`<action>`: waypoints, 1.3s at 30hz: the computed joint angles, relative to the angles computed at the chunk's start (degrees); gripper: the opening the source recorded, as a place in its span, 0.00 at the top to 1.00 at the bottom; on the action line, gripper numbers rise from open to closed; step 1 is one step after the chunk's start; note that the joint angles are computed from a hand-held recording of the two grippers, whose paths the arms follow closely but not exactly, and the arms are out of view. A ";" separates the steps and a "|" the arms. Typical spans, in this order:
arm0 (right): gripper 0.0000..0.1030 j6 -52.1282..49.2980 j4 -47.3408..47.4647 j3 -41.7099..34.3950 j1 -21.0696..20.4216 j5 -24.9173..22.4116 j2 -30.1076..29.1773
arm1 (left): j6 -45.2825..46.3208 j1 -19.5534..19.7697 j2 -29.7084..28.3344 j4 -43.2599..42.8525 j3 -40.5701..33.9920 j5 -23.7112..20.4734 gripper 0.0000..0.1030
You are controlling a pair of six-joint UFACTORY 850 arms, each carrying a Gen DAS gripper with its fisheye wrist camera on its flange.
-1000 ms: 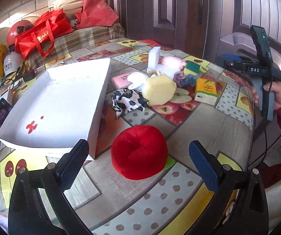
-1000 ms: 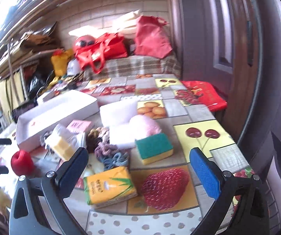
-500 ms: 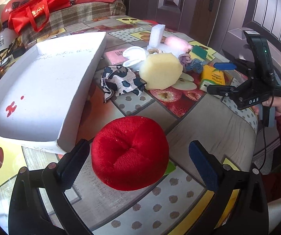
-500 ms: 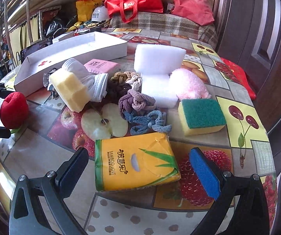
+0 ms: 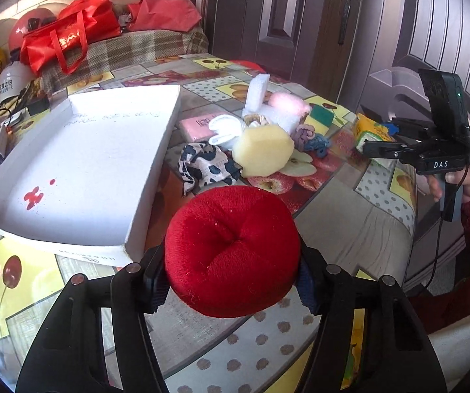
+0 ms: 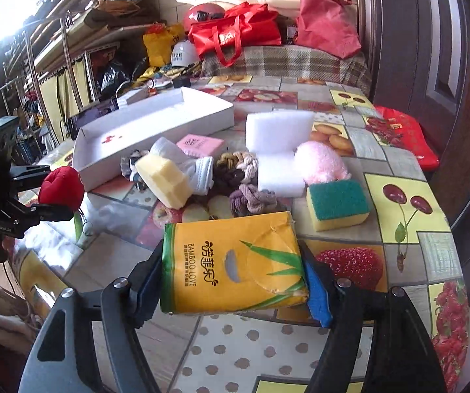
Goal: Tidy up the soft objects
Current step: 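Grasp the red round plush with the left tool while the right tool grasps the yellow tissue pack, then carry the red plush and tissue pack into the white box and open both tools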
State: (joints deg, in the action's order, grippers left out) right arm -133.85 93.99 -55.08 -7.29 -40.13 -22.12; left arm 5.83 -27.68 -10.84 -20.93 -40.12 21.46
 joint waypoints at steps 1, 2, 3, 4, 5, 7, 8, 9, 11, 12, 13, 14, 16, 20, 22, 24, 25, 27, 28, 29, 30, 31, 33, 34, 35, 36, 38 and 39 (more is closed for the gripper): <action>0.29 -2.14 3.03 0.91 -0.49 -1.75 1.25 | 1.29 -0.14 1.41 -1.61 1.31 3.50 0.39; 0.29 -4.21 6.33 1.76 -1.02 -3.86 2.23 | 2.97 -0.44 2.68 -3.82 2.78 7.87 0.39; 0.29 -5.88 9.49 2.28 -1.42 -6.41 2.80 | 5.65 -0.86 3.41 -7.74 3.57 11.84 0.39; 0.29 -8.00 13.16 2.97 -1.68 -8.81 3.21 | 8.10 -1.56 3.86 -12.11 4.51 16.93 0.39; 0.28 -10.79 17.88 3.82 -1.53 -10.23 3.58 | 9.68 -2.27 3.90 -15.58 5.35 22.50 0.39; 0.28 -16.40 27.43 5.37 -0.95 -13.29 3.49 | 12.74 -3.46 2.94 -22.31 6.25 31.88 0.39; 0.28 -18.09 30.55 5.85 -0.83 -15.55 3.02 | 13.34 -3.45 2.18 -24.45 6.38 35.23 0.39; 0.28 -19.82 33.82 6.27 -0.57 -17.48 2.45 | 13.25 -3.22 1.59 -25.90 6.57 37.33 0.39; 0.28 -23.41 39.69 6.50 0.47 -19.15 1.22 | 11.56 -2.38 0.42 -27.20 6.91 39.53 0.39; 0.28 -24.26 41.59 6.29 1.01 -19.10 0.56 | 10.91 -1.95 -0.12 -27.69 7.10 40.19 0.39; 0.28 -24.03 42.45 5.92 1.28 -19.14 -0.14 | 10.32 -1.19 -0.10 -27.94 6.98 38.84 0.39; 0.28 -23.18 42.68 5.62 1.37 -19.18 -0.70 | 9.07 -0.70 0.09 -27.68 7.20 38.54 0.39; 0.28 -21.86 42.85 4.91 1.86 -18.87 -1.72 | 7.92 -0.33 0.28 -28.34 7.69 39.77 0.39; 0.28 -21.01 42.67 4.70 3.20 -18.21 -2.42 | 8.65 -0.52 -0.04 -30.20 7.54 40.64 0.39; 0.28 -20.72 42.17 4.83 3.59 -19.63 -2.44 | 8.50 0.09 -0.39 -30.04 7.12 39.95 0.39; 0.28 -20.72 41.54 4.75 4.57 -19.60 -2.45 | 8.40 0.58 -0.97 -29.92 6.39 39.49 0.39; 0.28 -20.66 40.94 4.59 5.09 -19.32 -2.56 | 8.48 0.97 -1.44 -29.92 5.95 39.45 0.39; 0.28 -20.78 40.38 4.56 6.28 -19.56 -2.58 | 8.88 1.68 -2.63 -29.91 4.61 38.84 0.39; 0.28 -20.75 40.10 4.49 6.93 -19.67 -2.63 | 9.05 2.29 -3.29 -29.56 3.82 37.88 0.39; 0.28 -20.67 39.67 4.34 7.58 -19.63 -2.72 | 9.34 2.92 -3.91 -29.20 2.95 36.53 0.39; 0.28 -20.57 39.37 4.16 8.34 -19.41 -2.76 | 9.73 3.51 -4.53 -28.90 2.11 35.30 0.39; 0.28 -20.55 38.95 4.08 8.93 -19.42 -2.90 | 10.38 4.05 -5.17 -28.86 1.29 34.31 0.39; 0.28 -20.26 38.05 3.74 10.41 -18.98 -3.06 | 11.22 5.00 -6.07 -28.53 0.09 33.16 0.39; 0.28 -19.95 37.51 3.54 11.16 -18.65 -3.18 | 11.60 5.34 -6.43 -28.47 -0.24 33.51 0.39; 0.28 -19.31 36.83 3.19 11.93 -18.16 -3.34 | 12.26 5.60 -6.81 -28.75 -0.54 34.24 0.39; 0.28 -18.61 36.17 2.78 12.71 -17.61 -3.56 | 12.57 5.97 -7.05 -28.69 -0.74 34.68 0.39; 0.29 -17.71 35.49 1.97 14.36 -16.58 -4.13 | 11.50 7.20 -7.26 -27.65 -1.03 34.06 0.39; 0.29 -17.43 35.38 1.51 15.20 -16.18 -4.48 | 10.69 7.87 -7.41 -27.03 -1.28 33.44 0.39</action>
State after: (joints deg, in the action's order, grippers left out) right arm -151.28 129.37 -53.57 7.91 -56.31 -26.59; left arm 16.51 -19.81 -18.25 -47.96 -41.40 54.89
